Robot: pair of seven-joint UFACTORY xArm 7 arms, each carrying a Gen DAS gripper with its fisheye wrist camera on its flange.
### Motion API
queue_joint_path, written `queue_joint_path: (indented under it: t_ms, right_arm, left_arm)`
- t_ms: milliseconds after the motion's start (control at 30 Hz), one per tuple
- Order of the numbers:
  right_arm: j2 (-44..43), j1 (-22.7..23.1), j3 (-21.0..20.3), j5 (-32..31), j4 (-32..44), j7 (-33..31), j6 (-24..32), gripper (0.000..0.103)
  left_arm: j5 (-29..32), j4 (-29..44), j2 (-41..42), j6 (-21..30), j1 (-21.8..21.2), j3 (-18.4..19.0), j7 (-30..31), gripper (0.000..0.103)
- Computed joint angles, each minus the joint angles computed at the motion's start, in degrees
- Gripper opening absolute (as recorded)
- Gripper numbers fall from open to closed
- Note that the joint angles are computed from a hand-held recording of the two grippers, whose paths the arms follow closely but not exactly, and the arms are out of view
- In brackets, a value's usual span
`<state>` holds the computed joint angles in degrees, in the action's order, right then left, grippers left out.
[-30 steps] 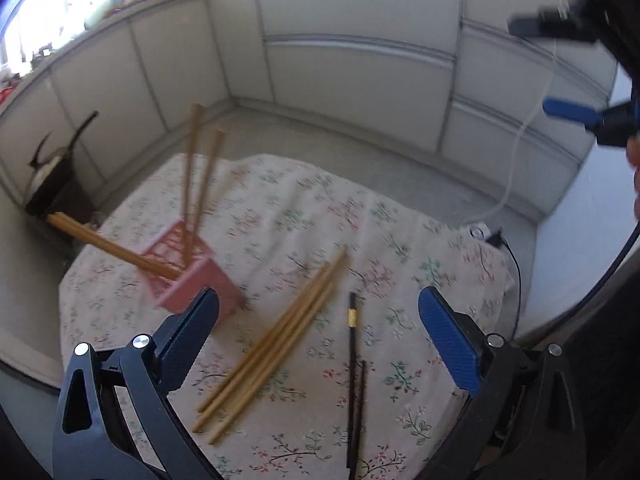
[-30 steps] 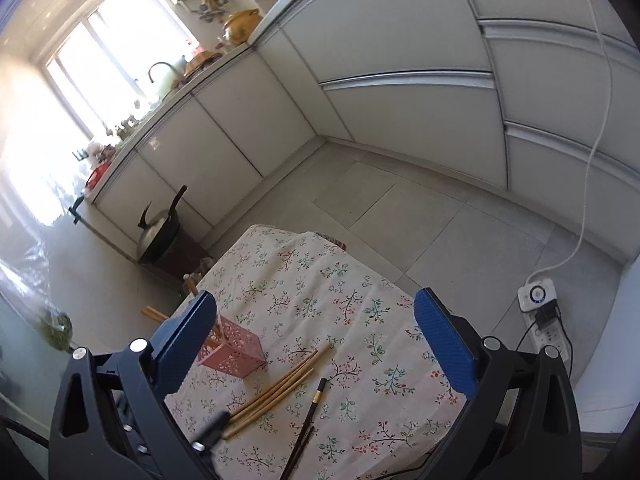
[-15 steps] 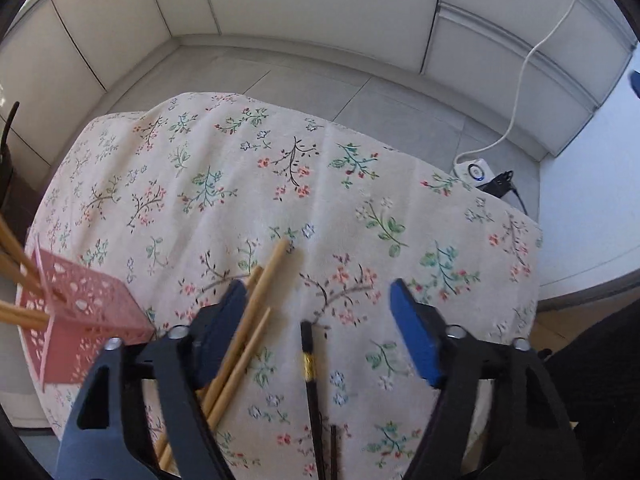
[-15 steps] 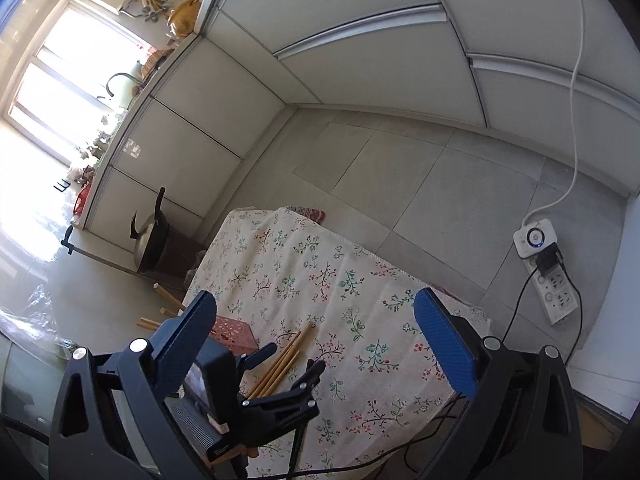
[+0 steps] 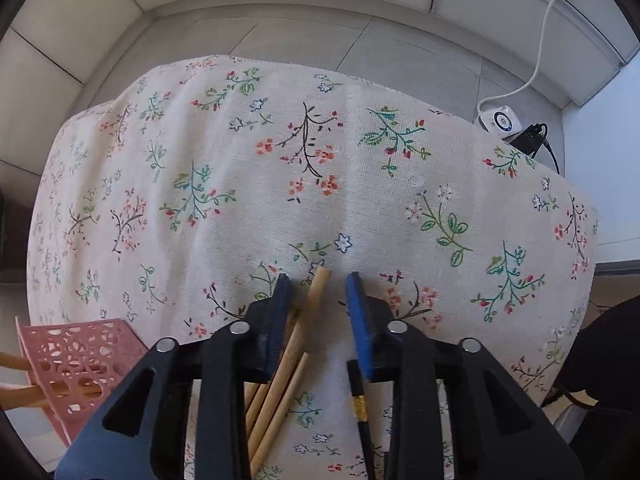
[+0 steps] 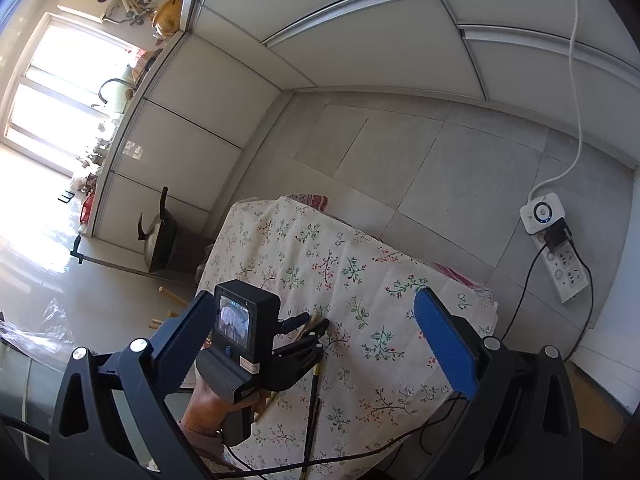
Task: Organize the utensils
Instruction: 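Grasp a wooden chopstick from the pile with the left tool, then grasp a wooden chopstick from the pile with the right tool while the left tool holds its chopstick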
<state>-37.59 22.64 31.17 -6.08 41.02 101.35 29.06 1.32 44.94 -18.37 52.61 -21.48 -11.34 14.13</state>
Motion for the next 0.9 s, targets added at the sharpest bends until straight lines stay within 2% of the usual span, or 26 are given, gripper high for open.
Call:
queue_joint_path:
  t_ms: [33,100,233,300,433,533,700,900]
  right_arm:
    - [0.08,0.14,-0.14,0.18,-0.11,0.02,-0.01,0.096]
    - [0.46,0.58,-0.54,0.56,-0.25,-0.25,0.04,0.096]
    - [1.91,0.93,-0.77,0.51,0.42,-1.14,0.8,0.096]
    - [2.73,0.7,-0.46,0.24,1.12,-0.9,1.64,0.096]
    - [5.06,0.55,-0.15,-0.5,2.28,-0.38,1.9,0.096]
    - [8.14,0.37,0.38,-1.55,3.87,0.25,1.58,0.096]
    - [15.65,1.22,1.13,-4.58,7.17,1.57,-0.58,0.096]
    - [25.32,5.36,-1.26,-5.49,7.55,4.56,-12.85,0.096]
  left_arm:
    - [-1.16,0.39,0.19,0.69,-0.1,0.45,0.17,0.021]
    - [-1.89,-0.39,-0.61,-0.11,-0.05,0.62,-0.11,0.019]
    - [1.23,-5.17,-4.91,-5.73,0.02,-1.11,-2.16,0.012]
    - [0.95,-7.78,-8.44,-9.22,-0.59,-0.88,-2.78,0.011]
    - [-0.37,-11.21,-17.32,-12.57,-1.91,0.33,-2.98,0.009]
    - [-1.5,-13.81,-25.27,-13.3,-2.46,1.12,-2.76,0.008]
    - [-6.47,-17.32,-38.74,-11.38,-4.02,6.04,-1.36,0.008]
    - [-9.3,-20.97,-52.72,-6.66,-0.55,9.5,-1.53,0.008]
